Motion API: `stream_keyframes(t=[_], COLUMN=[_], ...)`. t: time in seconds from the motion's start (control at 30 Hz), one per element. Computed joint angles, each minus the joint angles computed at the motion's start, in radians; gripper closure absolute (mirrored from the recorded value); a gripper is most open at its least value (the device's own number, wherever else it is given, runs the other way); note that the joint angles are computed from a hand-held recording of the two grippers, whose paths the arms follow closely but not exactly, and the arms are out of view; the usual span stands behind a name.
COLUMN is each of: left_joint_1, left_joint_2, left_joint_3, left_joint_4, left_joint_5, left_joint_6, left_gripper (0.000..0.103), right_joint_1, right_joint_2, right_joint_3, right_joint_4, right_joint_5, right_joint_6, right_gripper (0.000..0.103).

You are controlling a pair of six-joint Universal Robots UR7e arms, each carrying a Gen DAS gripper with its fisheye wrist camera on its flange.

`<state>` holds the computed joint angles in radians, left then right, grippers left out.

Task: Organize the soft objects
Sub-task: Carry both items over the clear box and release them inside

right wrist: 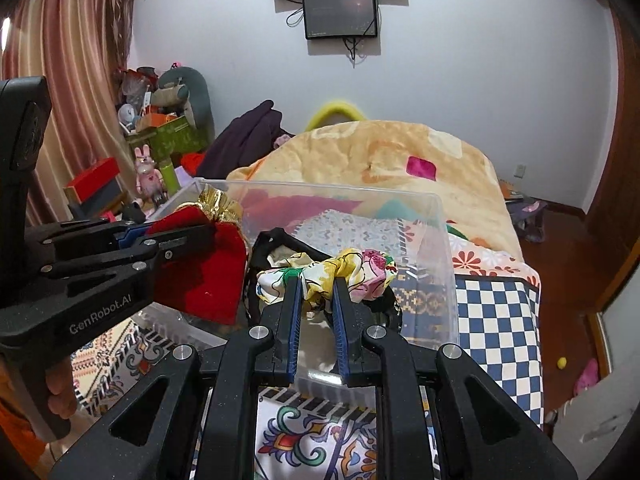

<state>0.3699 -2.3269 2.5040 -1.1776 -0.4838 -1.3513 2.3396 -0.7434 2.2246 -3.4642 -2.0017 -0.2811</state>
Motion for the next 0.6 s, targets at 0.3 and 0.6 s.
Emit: stream_keyframes(t=[0.3, 0.6], left_joint_1=[-0.077, -0.392], left_joint_2=[-0.034, -0.077], left_joint_3=[-0.023, -0.110], left_joint_4=[0.156, 0.606], left_joint_5=[-0.038, -0.174], left_joint_6=[-0.122, -0.519], left_gripper=[0.056, 0.032], right_joint_1=[0.013, 0.054], right_joint_2=[-0.030, -0.097], right_joint_3=[0.015, 0.078], right_joint_4=[0.001, -0.087], right_joint_5=[-0.007, -0.025], right_joint_6=[0.010, -0.025], right_gripper=[0.066, 0.039])
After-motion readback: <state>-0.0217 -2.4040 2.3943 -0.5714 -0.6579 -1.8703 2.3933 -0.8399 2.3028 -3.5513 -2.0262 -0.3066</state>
